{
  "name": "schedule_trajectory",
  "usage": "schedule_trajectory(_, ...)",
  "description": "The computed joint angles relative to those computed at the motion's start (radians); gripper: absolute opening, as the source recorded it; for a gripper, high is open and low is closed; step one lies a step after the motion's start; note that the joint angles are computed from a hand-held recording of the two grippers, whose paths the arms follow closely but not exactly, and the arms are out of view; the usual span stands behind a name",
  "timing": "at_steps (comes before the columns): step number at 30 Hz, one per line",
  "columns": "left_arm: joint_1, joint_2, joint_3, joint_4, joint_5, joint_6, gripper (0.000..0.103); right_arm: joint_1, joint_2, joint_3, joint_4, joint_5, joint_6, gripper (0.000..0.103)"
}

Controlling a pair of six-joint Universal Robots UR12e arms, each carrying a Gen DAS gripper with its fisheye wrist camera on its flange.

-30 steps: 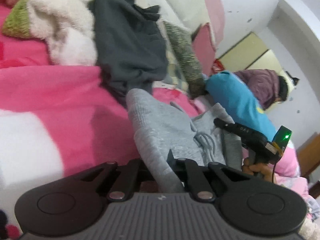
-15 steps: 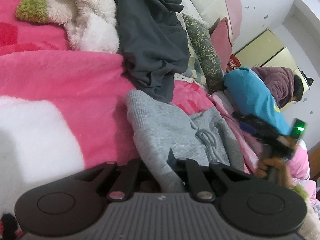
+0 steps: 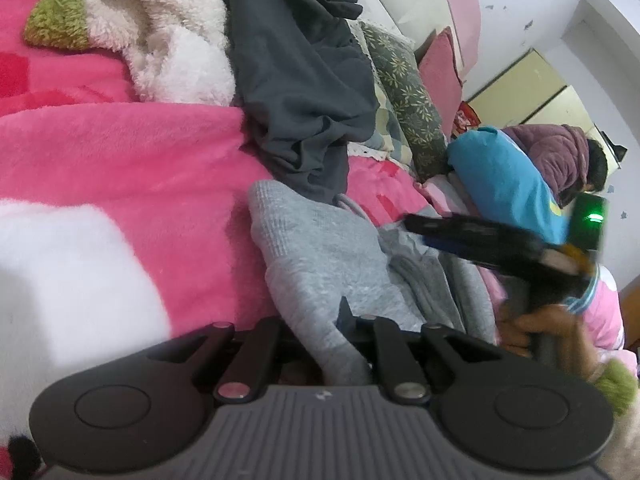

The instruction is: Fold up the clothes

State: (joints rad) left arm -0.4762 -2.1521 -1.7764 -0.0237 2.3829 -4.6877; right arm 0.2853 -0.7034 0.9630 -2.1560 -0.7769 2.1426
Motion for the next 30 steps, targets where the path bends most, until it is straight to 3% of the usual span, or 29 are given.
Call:
schedule_trajectory(5, -0.002, 0.0, -0.015, 0.061, 0.001, -0.012, 0.016, -0.096, -0.043, 0.013, -0.043, 0.099, 0.149, 0.045)
schedule_trajectory(12, -0.012, -0.007, -0.023, 0.111, 0.047, -0.067, 0.026, -0.29, -0.182, 0.202, -0.165, 0.153, 0.329, 0.046)
schedule_trajectory(17, -0.036, -0.004, -0.003, -0.005, 0.162, -0.16, 0.036, -0.423, -0.269, 0.353, -0.188, 0.182, 0.372, 0.048)
schedule_trajectory(19, -0.049, 0.007, 0.002, -0.127, 0.238, -0.253, 0.046, -0.475, -0.294, 0.403, -0.206, 0.194, 0.39, 0.048)
schedule_trajectory(21, -0.057, 0.02, 0.005, -0.247, 0.288, -0.342, 0.047, -0.519, -0.311, 0.439, -0.212, 0.202, 0.415, 0.048)
schedule_trajectory(22, -0.058, 0.023, 0.004, -0.264, 0.292, -0.356, 0.047, -0.539, -0.318, 0.455, -0.214, 0.204, 0.428, 0.048)
schedule_trajectory(26, -0.055, 0.015, 0.008, -0.235, 0.272, -0.302, 0.049, -0.588, -0.335, 0.493, -0.231, 0.199, 0.436, 0.049)
schedule_trajectory(28, -0.054, 0.005, 0.012, -0.178, 0.269, -0.244, 0.057, -0.59, -0.335, 0.493, -0.228, 0.2, 0.418, 0.052)
schedule_trajectory(30, -0.053, -0.006, 0.016, -0.115, 0.261, -0.195, 0.058, -0.578, -0.329, 0.475, -0.186, 0.216, 0.38, 0.055)
